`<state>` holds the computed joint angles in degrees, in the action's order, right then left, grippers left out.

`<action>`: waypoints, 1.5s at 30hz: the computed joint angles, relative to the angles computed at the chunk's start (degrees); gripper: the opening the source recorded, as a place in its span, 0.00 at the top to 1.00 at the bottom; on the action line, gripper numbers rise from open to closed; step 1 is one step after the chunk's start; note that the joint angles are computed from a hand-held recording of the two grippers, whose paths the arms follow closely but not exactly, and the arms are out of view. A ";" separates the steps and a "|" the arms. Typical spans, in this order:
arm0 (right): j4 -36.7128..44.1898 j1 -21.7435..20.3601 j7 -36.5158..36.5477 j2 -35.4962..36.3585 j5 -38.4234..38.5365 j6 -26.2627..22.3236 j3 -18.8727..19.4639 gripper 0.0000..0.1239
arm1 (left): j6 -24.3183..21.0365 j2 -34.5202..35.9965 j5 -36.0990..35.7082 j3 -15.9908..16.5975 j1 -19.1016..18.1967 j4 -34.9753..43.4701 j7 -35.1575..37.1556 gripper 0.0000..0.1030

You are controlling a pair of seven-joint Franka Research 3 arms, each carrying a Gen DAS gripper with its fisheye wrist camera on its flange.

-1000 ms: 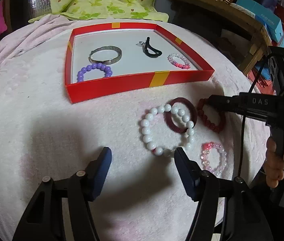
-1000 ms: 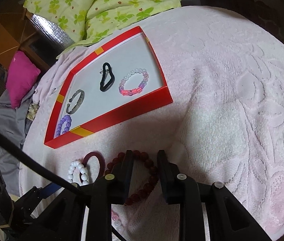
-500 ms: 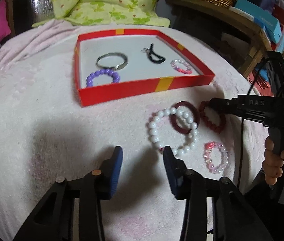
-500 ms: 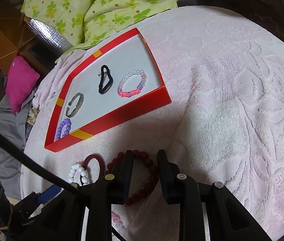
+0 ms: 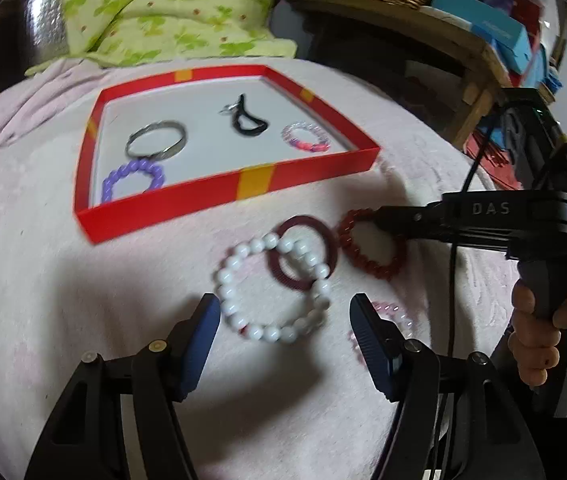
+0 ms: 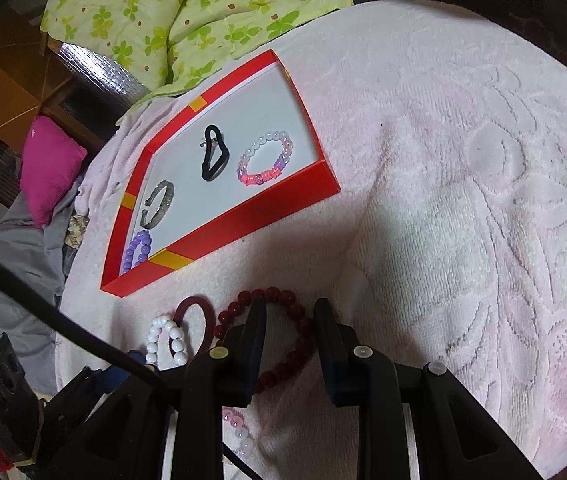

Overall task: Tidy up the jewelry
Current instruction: 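Lower the left tool onto the white bead bracelet while the right tool stays at the dark red bracelet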

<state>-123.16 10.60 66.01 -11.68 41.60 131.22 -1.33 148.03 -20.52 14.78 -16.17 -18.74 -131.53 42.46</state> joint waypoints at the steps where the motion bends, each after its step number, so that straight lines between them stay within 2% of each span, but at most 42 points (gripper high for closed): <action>1: 0.07 -0.04 -0.03 0.00 0.11 -0.41 -0.14 0.77 | 0.34 0.38 0.56 -0.24 0.18 0.29 -0.07 0.31; 5: 0.43 -0.21 0.21 0.11 0.04 -1.32 -0.23 0.77 | -1.82 2.18 1.61 -0.66 0.71 1.86 -0.82 0.28; 10: 0.79 -0.33 0.17 0.35 -0.21 -1.73 -0.20 0.77 | -1.46 2.48 2.15 -0.41 0.87 1.73 -1.56 0.28; 16: 0.68 -0.36 -0.05 0.34 -0.35 -1.38 -0.01 0.77 | -3.42 1.82 4.06 -0.72 1.13 1.61 -2.14 0.50; 18: 0.45 -0.21 -0.12 0.16 -0.85 -0.73 0.26 0.77 | -3.99 1.30 3.97 -0.61 1.16 1.30 -2.45 0.60; 21: -0.13 0.20 -0.50 -0.28 -2.11 0.80 0.79 0.77 | -4.36 0.27 3.29 -0.24 1.09 0.50 -2.64 0.68; 24: -0.87 0.69 -1.11 -0.83 -3.76 2.59 1.24 0.79 | -5.00 -0.78 2.75 -0.06 1.04 -0.23 -2.68 0.70; 27: -1.61 1.11 -1.12 -1.29 -5.68 4.45 1.69 0.85 | -5.38 -1.65 2.13 0.08 0.91 -0.77 -2.56 0.71; 42: -3.14 2.58 -1.44 -1.69 -8.71 8.38 2.20 0.84 | -6.63 -3.78 -1.15 0.74 0.32 -1.97 -2.28 0.71; 45: -3.90 2.90 -1.99 -2.04 -9.42 9.84 2.34 0.84 | -6.67 -3.79 -1.77 0.91 0.21 -2.00 -2.01 0.67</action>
<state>-127.06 13.50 64.02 -13.72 32.18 141.06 1.01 141.36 -24.30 13.01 -15.26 -18.54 -133.53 40.45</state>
